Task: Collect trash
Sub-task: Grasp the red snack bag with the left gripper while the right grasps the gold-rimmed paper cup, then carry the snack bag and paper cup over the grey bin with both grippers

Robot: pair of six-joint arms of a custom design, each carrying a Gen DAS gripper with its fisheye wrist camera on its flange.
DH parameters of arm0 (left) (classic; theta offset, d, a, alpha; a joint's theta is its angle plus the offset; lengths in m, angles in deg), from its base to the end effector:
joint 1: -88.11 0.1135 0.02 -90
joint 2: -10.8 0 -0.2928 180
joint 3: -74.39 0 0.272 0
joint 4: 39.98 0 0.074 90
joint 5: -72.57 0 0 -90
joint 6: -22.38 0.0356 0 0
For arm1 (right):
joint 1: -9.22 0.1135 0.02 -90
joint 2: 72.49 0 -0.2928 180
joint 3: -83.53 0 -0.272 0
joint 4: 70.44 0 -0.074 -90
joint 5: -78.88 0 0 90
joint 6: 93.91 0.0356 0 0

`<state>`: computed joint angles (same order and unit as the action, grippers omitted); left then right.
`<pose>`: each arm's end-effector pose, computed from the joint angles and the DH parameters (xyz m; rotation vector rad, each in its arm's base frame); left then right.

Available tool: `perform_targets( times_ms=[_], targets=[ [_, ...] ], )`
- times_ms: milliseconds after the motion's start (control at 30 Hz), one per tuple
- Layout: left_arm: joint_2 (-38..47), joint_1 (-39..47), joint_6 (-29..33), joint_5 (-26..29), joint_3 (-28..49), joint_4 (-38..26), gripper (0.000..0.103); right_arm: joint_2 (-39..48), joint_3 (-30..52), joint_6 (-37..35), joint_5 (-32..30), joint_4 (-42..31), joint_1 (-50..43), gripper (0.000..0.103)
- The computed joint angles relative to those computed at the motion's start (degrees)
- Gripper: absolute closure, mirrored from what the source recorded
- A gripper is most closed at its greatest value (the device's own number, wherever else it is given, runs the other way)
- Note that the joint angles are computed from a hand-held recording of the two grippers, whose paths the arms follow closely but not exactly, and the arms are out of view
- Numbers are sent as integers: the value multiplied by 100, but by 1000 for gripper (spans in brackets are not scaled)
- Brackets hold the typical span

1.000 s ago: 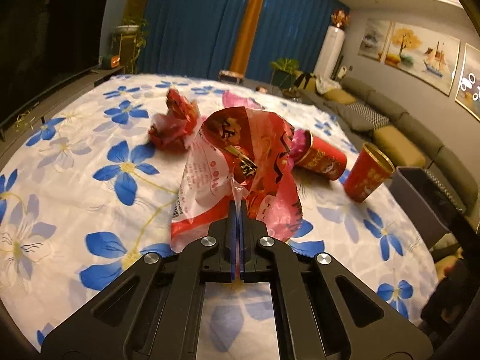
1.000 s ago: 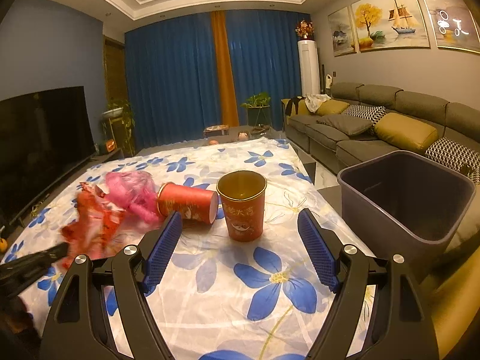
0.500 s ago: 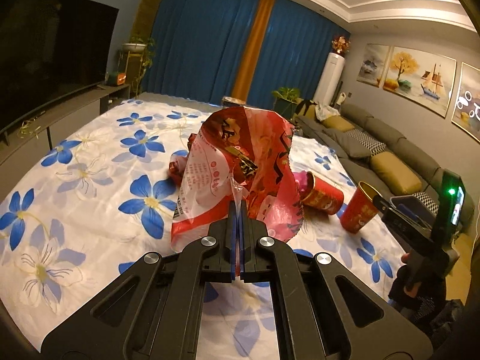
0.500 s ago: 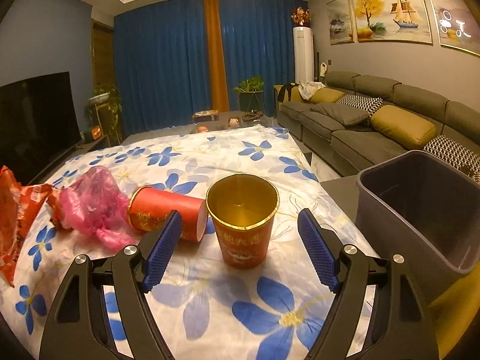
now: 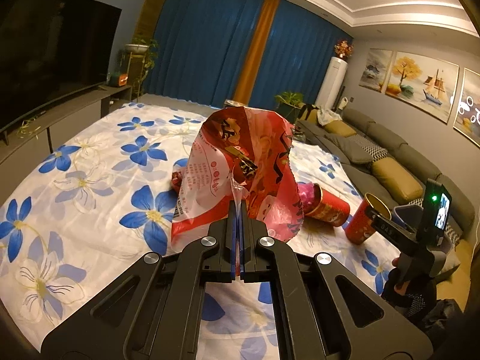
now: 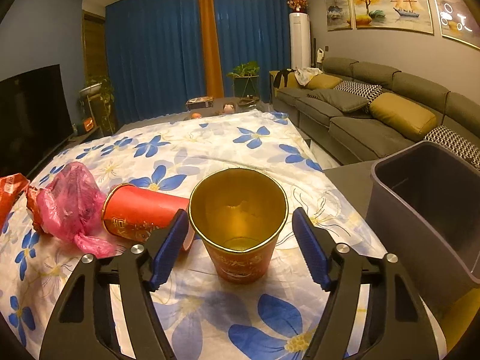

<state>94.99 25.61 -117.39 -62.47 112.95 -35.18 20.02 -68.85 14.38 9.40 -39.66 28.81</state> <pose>0.1404 -0.2151 0.1455 -0.1575 2.0587 -0.3020 0.2276 0.0677 0.0995 0.1790 2.1162 0.0021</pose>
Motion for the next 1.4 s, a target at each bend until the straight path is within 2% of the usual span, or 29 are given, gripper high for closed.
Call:
perform_targets(
  times_ms=[67,200,267,400,600,700,900,933,1233,1400],
  targets=[
    [-64,-11,-32,-62,3,-98,103,29,20,-1,-61,-18,-36,43],
    [-211,-46,-179,-205,-19,-322,103,57,-11,-19,-137,59,-50,49],
    [-300,-86,-288,-308,-17,-501,103,7,-76,-53,-102,112,-31,55],
    [-592,-122,-450,-535,-57,-862,103,-298,-283,-57,-117,158,-25,58],
    [-978,-331,-781,-976,18,-1575,103,-1594,-825,-46,-143,-259,9,59],
    [-1033,-472,-927,-1124,124,-1861,103,-2555,-1085,-34,-184,-799,53,59],
    [-685,-752,-871,-1193,467,-1873,103,-4326,-1318,-13,-180,-2161,154,59],
    [-590,-799,-832,-1184,551,-1847,103,-4827,-1343,-28,-195,-2580,145,59],
    [186,-1000,-253,-961,1199,-1372,103,-7586,-1276,-219,-233,-5167,-54,59],
    [675,-998,252,-670,1625,-922,103,-8448,-1187,-430,-520,-6025,-549,59]
  ],
)
